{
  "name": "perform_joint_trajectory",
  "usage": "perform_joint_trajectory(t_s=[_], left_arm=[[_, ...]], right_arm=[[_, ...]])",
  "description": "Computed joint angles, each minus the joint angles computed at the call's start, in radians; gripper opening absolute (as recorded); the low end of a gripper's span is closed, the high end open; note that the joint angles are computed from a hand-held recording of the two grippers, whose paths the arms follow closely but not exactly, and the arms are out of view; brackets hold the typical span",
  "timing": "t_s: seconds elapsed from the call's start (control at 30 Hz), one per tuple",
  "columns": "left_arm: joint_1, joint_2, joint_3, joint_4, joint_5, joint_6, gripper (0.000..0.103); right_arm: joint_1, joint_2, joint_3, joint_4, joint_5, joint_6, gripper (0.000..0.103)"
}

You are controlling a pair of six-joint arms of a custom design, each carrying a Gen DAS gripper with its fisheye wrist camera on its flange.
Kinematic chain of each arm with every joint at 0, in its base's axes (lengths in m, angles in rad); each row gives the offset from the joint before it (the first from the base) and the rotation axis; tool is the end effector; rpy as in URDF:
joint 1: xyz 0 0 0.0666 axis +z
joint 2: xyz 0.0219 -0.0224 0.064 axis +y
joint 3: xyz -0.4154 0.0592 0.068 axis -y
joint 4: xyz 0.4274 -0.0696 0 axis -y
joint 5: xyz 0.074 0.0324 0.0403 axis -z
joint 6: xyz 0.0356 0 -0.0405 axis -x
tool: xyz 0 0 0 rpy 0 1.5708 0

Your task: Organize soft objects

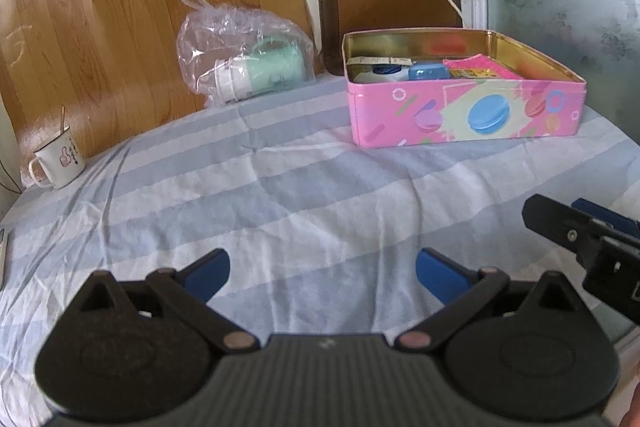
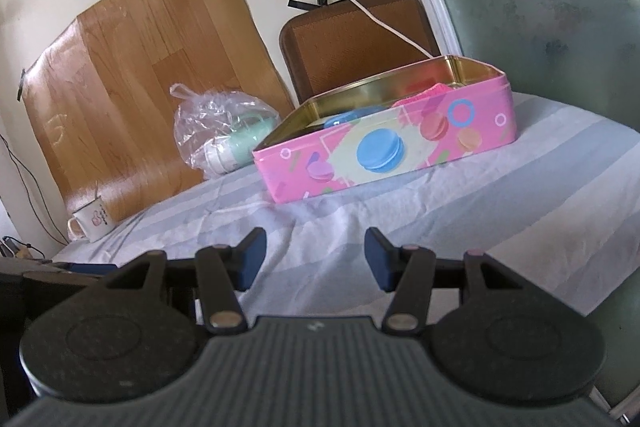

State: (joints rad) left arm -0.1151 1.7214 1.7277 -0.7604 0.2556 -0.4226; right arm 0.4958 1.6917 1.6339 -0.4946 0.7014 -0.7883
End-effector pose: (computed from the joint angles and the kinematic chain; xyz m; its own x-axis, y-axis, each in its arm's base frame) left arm 0.6523 -0.0849 0.4594 -0.4996 0.4572 -0.7358 0.5472 0.8250 0.1411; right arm 0.5848 0.2897 0.4568 -0.2405 0.4858 -0.8403 0.4117 0.8350 0.3649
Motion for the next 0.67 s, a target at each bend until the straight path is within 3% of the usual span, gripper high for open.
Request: perform_joint_trajectory(t_s=[0.37,0.67], left_arm=[[-0.003,0.085,0.101,-0.056,-0.011,0.012,0.103],[0.009,0.138,0.164,-0.063,0.043,0.010,0.103]], right_arm=[[-0.017,0.055,0.069,-0.047,-0.002,0.030,0.058],[-0.018,0.096,0.125,-0.061,0.036,0.106,0.060]])
